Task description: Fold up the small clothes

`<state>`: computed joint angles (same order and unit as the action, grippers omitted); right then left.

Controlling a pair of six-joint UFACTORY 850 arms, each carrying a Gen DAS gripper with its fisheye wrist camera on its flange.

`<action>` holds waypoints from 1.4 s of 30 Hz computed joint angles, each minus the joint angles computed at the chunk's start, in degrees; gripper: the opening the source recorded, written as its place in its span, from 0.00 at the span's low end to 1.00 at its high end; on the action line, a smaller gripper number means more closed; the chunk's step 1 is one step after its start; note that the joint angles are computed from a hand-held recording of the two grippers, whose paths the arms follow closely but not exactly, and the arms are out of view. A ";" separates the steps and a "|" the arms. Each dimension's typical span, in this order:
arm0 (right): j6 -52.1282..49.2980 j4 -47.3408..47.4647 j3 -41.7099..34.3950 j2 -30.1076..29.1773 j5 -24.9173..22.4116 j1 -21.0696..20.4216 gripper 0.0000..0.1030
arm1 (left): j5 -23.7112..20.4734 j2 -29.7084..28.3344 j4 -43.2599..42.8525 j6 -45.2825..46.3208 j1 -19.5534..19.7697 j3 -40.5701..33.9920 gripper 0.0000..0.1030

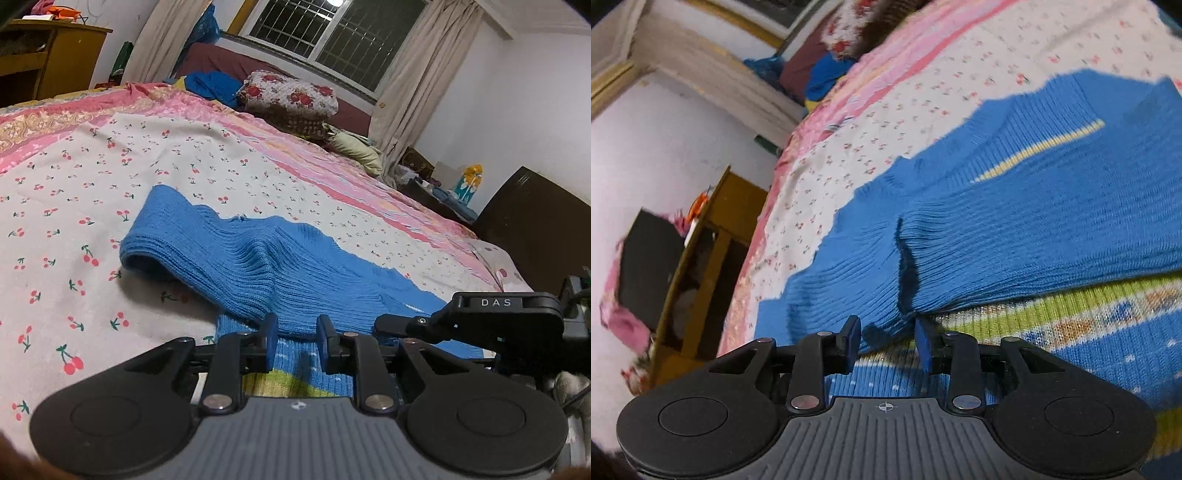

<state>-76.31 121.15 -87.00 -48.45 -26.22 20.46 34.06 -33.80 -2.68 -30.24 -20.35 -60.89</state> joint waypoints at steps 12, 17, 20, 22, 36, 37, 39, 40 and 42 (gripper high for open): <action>-9.34 7.19 0.86 2.85 -0.17 0.37 0.07 | 4.81 0.62 -1.87 -0.20 0.30 1.81 0.35; -14.77 12.27 -0.65 3.45 -0.07 -0.45 0.07 | 6.44 0.73 -2.78 0.03 0.27 2.26 0.37; -19.71 16.69 0.11 4.59 0.21 -1.14 0.07 | 5.99 0.55 -2.52 -0.35 0.33 2.03 0.40; -22.58 19.24 0.74 5.27 0.51 -1.61 0.07 | 5.56 0.32 -2.17 -0.64 0.38 1.73 0.40; -43.15 41.34 10.94 10.27 2.09 -5.19 0.07 | 3.02 -0.79 -0.51 -0.78 0.17 0.16 0.41; -43.37 41.73 11.38 10.19 2.60 -5.39 0.06 | 2.75 -0.89 -0.32 -0.83 0.15 0.01 0.41; -44.82 42.49 11.56 9.68 4.48 -5.57 0.06 | 2.43 -0.99 -0.02 -0.82 0.11 -0.14 0.41; -47.40 44.36 11.38 9.32 5.97 -5.40 0.06 | 2.18 -1.09 0.09 -0.76 0.14 -0.30 0.41; -50.51 46.19 10.65 8.33 8.14 -5.30 0.06 | 1.77 -1.23 0.51 -1.02 0.17 -0.49 0.41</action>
